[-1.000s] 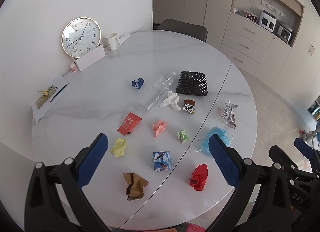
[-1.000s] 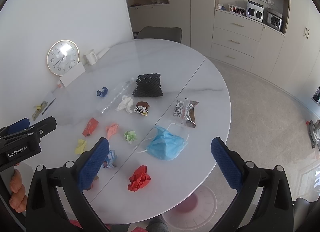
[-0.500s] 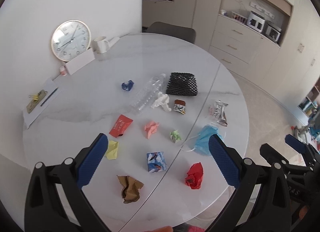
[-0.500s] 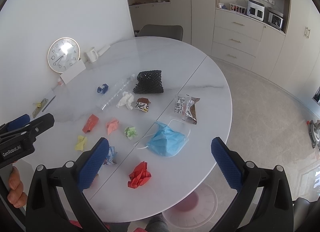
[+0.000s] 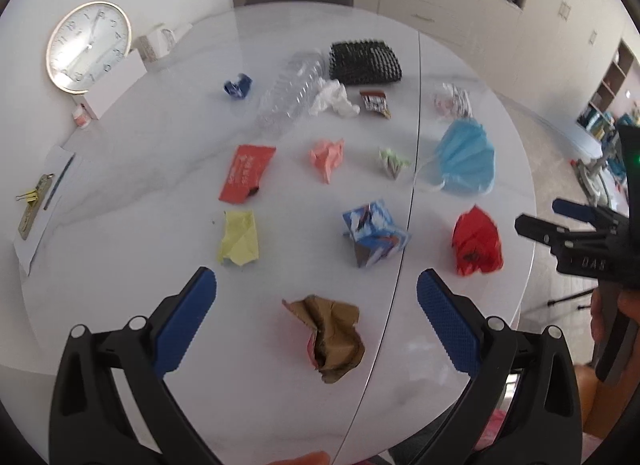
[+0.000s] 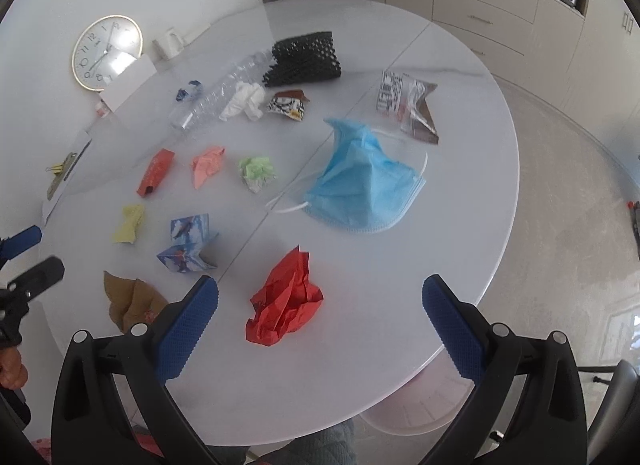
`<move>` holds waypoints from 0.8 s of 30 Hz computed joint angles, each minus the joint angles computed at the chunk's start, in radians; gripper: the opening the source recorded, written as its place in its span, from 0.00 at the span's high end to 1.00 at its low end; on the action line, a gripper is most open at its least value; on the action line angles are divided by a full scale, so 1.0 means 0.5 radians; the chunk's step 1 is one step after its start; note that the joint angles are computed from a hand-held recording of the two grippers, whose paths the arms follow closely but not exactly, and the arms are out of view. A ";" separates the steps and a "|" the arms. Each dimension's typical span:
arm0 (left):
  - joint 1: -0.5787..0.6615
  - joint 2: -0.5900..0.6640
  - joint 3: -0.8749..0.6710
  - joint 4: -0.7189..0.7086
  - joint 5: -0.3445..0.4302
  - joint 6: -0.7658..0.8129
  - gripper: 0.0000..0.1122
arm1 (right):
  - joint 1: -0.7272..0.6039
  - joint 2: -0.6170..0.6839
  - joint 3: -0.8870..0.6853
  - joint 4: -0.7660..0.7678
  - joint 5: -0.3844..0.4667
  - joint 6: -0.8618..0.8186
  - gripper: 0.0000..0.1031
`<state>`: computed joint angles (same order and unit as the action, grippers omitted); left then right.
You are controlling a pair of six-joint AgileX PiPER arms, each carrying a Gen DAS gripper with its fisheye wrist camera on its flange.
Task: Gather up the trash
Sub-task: 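Grasp the crumpled brown paper with the left tool while the right tool grasps the crumpled red paper, then carry both papers over the white floor bin and open both tools to drop them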
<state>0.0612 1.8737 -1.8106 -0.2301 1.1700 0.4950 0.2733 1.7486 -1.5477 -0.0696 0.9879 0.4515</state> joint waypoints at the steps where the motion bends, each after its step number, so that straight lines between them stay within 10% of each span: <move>1: 0.010 0.008 0.064 -0.024 -0.027 0.091 0.14 | 0.028 0.025 0.026 -0.021 -0.017 0.057 0.02; 8: -0.035 0.187 0.221 -0.016 -0.174 0.284 0.19 | 0.203 0.346 -0.156 -0.297 0.113 0.357 0.19; 11: -0.073 0.314 0.150 0.061 -0.132 0.333 0.34 | 0.194 0.493 -0.270 -0.244 0.161 0.335 0.56; 13: -0.080 0.350 0.131 0.079 -0.123 0.382 0.42 | 0.186 0.480 -0.248 -0.230 0.136 0.372 0.62; 24: -0.052 0.251 0.270 -0.134 -0.117 0.301 0.55 | -0.206 -0.311 0.483 0.050 0.073 0.084 0.65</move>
<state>0.0353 1.9991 -1.6756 -0.2972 1.1114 0.6454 0.1705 1.5929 -1.3064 -0.0447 1.0246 0.4936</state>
